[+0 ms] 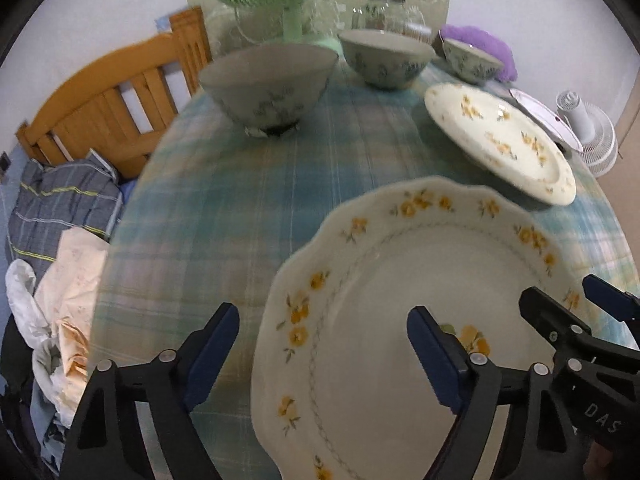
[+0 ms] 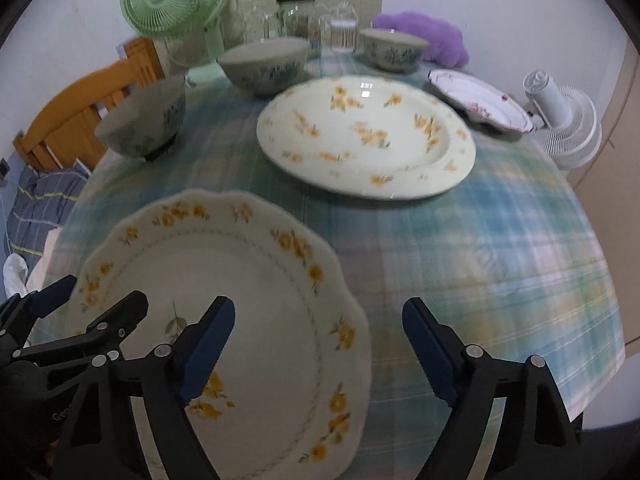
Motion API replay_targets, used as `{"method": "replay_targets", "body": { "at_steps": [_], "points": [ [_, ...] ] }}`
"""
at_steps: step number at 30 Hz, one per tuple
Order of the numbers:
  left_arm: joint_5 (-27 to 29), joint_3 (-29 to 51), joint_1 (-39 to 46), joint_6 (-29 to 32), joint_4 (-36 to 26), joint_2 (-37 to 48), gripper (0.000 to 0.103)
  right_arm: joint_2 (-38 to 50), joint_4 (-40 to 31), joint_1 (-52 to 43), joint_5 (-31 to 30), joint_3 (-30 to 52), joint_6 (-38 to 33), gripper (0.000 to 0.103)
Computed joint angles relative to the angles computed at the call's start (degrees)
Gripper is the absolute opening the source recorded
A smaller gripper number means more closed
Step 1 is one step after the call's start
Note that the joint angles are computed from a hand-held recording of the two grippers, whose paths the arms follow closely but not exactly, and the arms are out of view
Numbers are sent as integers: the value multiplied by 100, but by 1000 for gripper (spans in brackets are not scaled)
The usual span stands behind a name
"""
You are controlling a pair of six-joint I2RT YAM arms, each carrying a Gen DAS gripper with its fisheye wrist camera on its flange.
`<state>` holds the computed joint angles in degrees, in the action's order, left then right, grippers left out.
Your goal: Organize plates and bowls
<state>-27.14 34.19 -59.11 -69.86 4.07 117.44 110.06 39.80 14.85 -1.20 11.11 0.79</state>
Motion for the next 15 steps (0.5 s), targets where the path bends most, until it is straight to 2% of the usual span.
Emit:
{"method": "replay_targets", "body": {
  "at_steps": [4, 9, 12, 15],
  "points": [
    [82, -181, -6, 73, 471, 70, 82, 282, 17, 118, 118, 99, 147, 85],
    [119, -276, 1, 340, 849, 101, 77, 560, -5, 142, 152, 242, 287, 76],
    [123, -261, 29, 466, 901, 104, 75, 555, 57, 234, 134, 213, 332, 67],
    [218, -234, 103, 560, 848, 60, 74, 501, -111, 321, 228, 274, 396, 67]
  ]
}}
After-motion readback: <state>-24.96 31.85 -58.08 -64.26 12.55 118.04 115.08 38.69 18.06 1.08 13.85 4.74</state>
